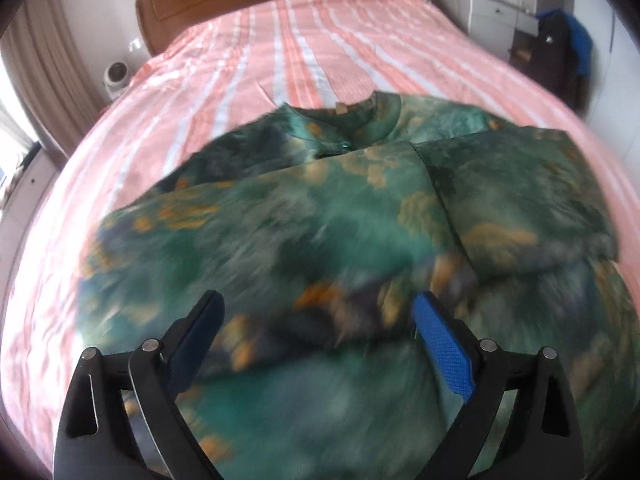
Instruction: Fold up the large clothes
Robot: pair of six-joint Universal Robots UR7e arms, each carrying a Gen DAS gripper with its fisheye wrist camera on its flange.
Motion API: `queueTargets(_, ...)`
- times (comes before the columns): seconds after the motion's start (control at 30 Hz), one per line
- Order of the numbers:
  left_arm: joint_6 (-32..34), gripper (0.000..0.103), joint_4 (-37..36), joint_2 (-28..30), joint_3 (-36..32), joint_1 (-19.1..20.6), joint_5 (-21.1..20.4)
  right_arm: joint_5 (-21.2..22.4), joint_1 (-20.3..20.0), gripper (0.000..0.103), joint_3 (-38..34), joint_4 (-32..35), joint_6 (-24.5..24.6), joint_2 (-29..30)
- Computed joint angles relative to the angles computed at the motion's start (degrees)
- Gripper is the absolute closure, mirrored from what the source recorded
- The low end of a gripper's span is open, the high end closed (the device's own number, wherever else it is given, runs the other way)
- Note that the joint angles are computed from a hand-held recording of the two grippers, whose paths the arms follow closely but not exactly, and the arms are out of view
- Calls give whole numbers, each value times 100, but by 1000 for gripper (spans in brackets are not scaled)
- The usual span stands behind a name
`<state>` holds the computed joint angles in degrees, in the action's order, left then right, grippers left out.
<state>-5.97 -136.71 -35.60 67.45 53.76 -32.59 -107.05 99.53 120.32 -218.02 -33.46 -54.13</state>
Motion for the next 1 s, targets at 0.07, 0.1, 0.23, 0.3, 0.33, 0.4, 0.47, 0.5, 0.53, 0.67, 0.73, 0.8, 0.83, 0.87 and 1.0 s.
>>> queueTargets(0.07,89,5,-508,-519,805,-76,108,59,6,5,9,44,-41,-3)
queueTargets(0.1,57,4,-691,-804,1227,-116,193,78,19,5,14,45,-92,5)
queueTargets(0.23,-742,4,-295,-1911,2560,-268,862,110,76,5,22,30,-228,57)
queueTargets(0.3,-1593,4,532,-2473,3011,-368,1352,118,93,5,31,56,-266,74)
queueTargets(0.33,-1910,4,857,-2667,3134,-423,1518,115,107,5,36,59,-304,89)
queueTargets(0.4,-2431,4,1346,-3036,3374,-558,1888,102,128,5,36,30,-376,121)
queueTargets(0.47,-3022,1,1782,-3376,3643,-736,2242,75,159,5,21,13,-460,162)
queueTargets(0.5,-3191,1,1850,-3478,3750,-794,2297,57,173,5,5,19,-490,186)
queueTargets(0.53,-3216,1,1697,-3567,3901,-842,2270,42,184,5,-10,23,-505,207)
queueTargets(0.67,-3081,1,712,-3649,4465,-795,1720,-82,258,5,-59,-54,-658,318)
queueTargets(0.73,-3345,1,665,-3598,4615,-727,1425,-154,290,5,-67,-98,-733,364)
queueTargets(0.8,-3417,1,341,-3531,4776,-700,1186,-252,331,5,-79,-146,-828,422)
queueTargets(0.83,-3449,1,173,-3526,4855,-715,1061,-298,354,5,-84,-175,-873,450)
queueTargets(0.87,-3381,1,-24,-3512,4903,-729,962,-323,369,5,-81,-202,-909,465)
queueTargets(1.0,-2982,1,-410,-3488,5083,-922,1083,-378,427,5,-85,-269,-981,523)
